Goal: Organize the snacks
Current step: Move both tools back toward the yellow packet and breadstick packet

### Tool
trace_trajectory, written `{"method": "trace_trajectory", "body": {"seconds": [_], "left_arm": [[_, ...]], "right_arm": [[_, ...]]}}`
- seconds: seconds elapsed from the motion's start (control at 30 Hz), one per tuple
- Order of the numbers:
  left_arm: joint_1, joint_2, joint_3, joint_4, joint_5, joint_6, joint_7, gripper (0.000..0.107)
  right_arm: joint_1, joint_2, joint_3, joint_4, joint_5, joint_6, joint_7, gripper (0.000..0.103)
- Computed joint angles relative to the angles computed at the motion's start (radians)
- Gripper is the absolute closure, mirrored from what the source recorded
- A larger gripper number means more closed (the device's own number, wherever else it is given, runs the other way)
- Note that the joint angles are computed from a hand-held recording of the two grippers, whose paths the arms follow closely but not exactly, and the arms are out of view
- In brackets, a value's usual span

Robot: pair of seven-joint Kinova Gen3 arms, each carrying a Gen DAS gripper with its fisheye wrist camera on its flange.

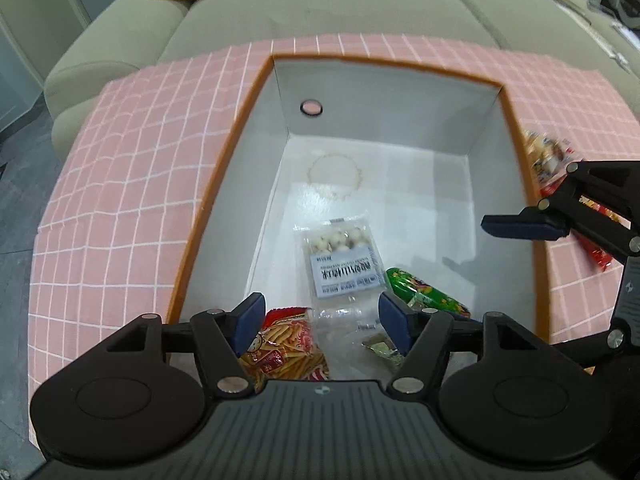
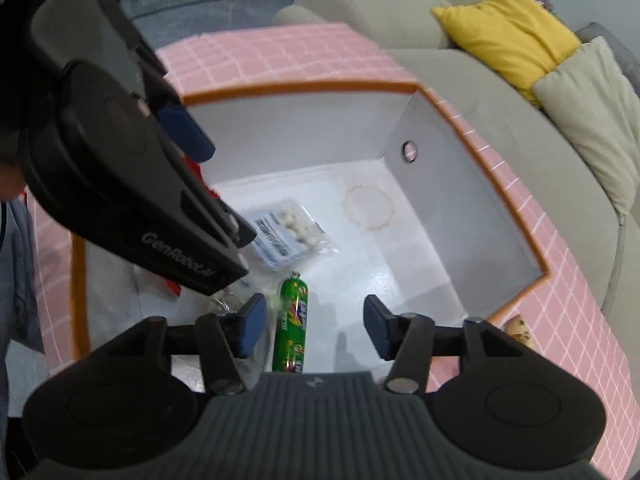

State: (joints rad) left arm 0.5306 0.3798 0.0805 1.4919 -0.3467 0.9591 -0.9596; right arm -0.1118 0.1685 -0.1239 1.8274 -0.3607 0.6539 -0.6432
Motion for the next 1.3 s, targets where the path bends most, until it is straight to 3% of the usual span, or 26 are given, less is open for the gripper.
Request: {"method": "trace_trajectory", "body": {"seconds": [0.33,0.63,0.8,1.1,1.3], "left_arm": [[0.102,-0.082,0.004,0.033,-0.134,-0.006,0.195,0.03],[0.178,-0.15,0.055,0.103,-0.278,-0.063,0.388,0.03],[0.213,-0.156,0.084,0.137,-0.317,-0.106,0.463,0.03],[0.256,-0.133,0.11,0.195,-0.28,-0.216,0.527,0.03],[0.29,-0.071,0.105,0.192,-0.211,-0.221,0.49,0.03]], "right_arm": [[0.041,-0.143,0.057,0.083,-0.134,-0.02,-0.025,0.042],[0.049,-0.294,0.195,0.222,-0.303,-0.061,0.042,0.041],[0.06,-0.35,0.266,0.289,-0.309,-0.067,0.007,0.041],[0.119,-0.368,0.351,0.385,-0.272,-0.046,-0.051,0.039],[0.17,-0.348,0.4,0.443,-0.257,-0.043,-0.018,0.037]]}}
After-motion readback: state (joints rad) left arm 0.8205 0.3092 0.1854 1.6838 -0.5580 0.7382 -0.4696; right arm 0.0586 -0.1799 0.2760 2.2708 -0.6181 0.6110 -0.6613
